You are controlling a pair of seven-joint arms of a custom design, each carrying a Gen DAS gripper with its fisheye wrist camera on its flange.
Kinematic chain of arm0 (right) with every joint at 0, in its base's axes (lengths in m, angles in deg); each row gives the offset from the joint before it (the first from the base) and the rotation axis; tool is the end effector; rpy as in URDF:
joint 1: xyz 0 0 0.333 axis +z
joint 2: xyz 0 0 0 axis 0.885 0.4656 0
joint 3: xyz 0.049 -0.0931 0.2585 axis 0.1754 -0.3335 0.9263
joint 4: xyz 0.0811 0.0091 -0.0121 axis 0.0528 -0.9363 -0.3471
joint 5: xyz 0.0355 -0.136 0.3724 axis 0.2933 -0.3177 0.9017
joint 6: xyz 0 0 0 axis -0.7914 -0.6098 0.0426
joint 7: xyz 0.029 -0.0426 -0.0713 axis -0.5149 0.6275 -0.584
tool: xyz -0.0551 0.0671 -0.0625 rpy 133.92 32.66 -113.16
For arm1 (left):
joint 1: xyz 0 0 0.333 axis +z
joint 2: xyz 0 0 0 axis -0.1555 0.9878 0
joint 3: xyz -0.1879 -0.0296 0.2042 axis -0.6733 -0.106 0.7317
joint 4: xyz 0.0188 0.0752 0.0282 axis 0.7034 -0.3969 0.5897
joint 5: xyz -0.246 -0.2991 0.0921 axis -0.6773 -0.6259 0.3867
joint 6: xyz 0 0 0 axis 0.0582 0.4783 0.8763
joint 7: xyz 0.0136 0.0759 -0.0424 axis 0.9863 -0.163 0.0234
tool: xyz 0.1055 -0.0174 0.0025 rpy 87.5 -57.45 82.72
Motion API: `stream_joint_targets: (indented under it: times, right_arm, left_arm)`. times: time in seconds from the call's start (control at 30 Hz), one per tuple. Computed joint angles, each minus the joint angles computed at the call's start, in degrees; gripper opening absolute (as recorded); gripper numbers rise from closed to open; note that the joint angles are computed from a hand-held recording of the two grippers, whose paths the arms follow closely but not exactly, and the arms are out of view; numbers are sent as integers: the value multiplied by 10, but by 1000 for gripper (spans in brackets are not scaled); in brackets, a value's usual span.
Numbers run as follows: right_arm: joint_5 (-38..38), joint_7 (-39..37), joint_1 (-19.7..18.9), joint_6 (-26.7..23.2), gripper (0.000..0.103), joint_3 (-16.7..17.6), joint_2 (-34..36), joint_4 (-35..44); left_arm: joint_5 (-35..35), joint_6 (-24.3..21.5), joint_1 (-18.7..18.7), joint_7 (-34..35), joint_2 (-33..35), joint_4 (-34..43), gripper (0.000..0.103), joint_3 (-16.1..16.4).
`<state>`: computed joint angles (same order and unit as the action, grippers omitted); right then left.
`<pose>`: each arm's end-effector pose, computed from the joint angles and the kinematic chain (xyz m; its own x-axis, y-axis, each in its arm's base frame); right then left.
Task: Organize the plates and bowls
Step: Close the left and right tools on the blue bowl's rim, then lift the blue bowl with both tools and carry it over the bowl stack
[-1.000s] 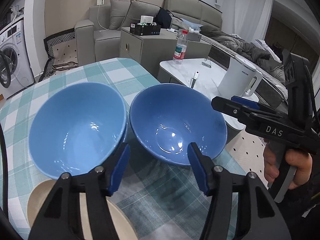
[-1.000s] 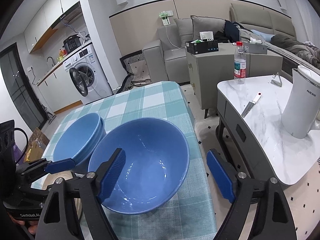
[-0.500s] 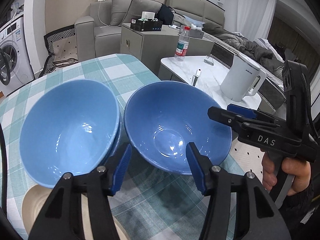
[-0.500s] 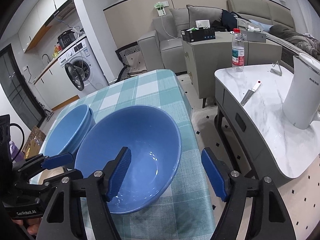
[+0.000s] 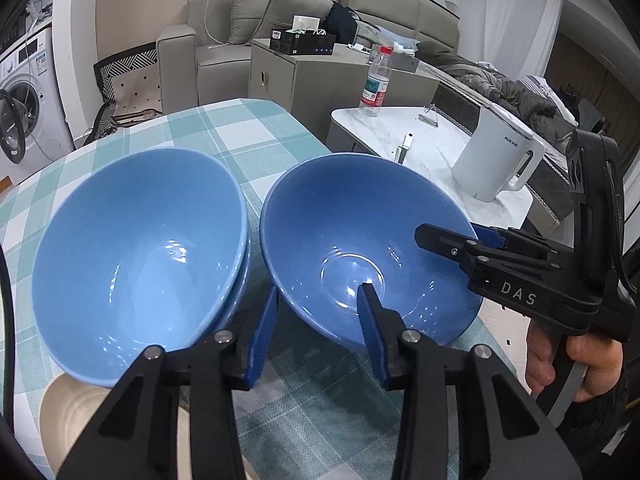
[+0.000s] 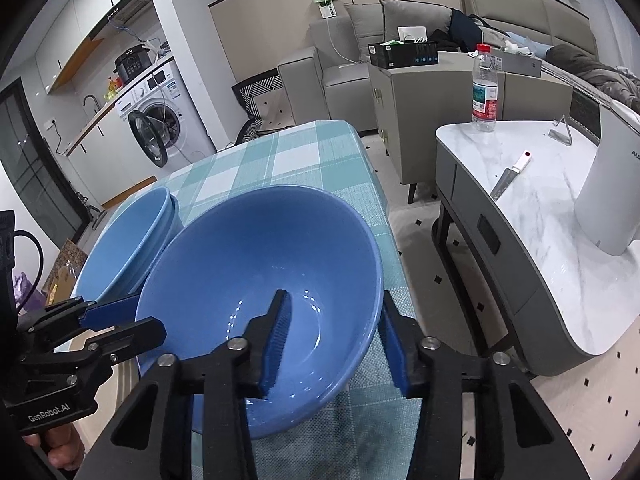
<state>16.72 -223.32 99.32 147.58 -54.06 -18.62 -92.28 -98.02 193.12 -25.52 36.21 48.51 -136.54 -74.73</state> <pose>0.4227 0.4473 0.5360 -0.3742 -0.9091 -0.1830 -0.6562 0.3990 -0.6404 0.5442 -0.3305 0.5340 -0.7640 -0.6154 0.1939 -0.5810 0.5255 -0.6215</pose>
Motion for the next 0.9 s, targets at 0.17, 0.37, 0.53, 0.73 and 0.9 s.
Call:
stream_joint_targets:
  times: [0.17, 0.37, 0.53, 0.73, 0.9]
  right_arm:
    - [-1, 2, 1, -10, 32, 0, -2, -1]
    - [-2, 0, 1, -10, 31, 1, -4, -2]
    - [-2, -3, 1, -17, 31, 2, -3, 1]
    - [-6, -3, 2, -22, 31, 2, -5, 1]
    - [-8, -5, 1, -20, 31, 3, -8, -1]
  left_arm:
    - [6, 6, -2, -1, 0, -2, 37, 0]
    - [14, 9, -3, -2, 1, -1, 36, 0]
    - [17, 8, -4, 0, 0, -3, 36, 0]
    - [9, 11, -4, 9, -6, -8, 36, -1]
    - [6, 14, -3, 12, -10, -11, 36, -1]
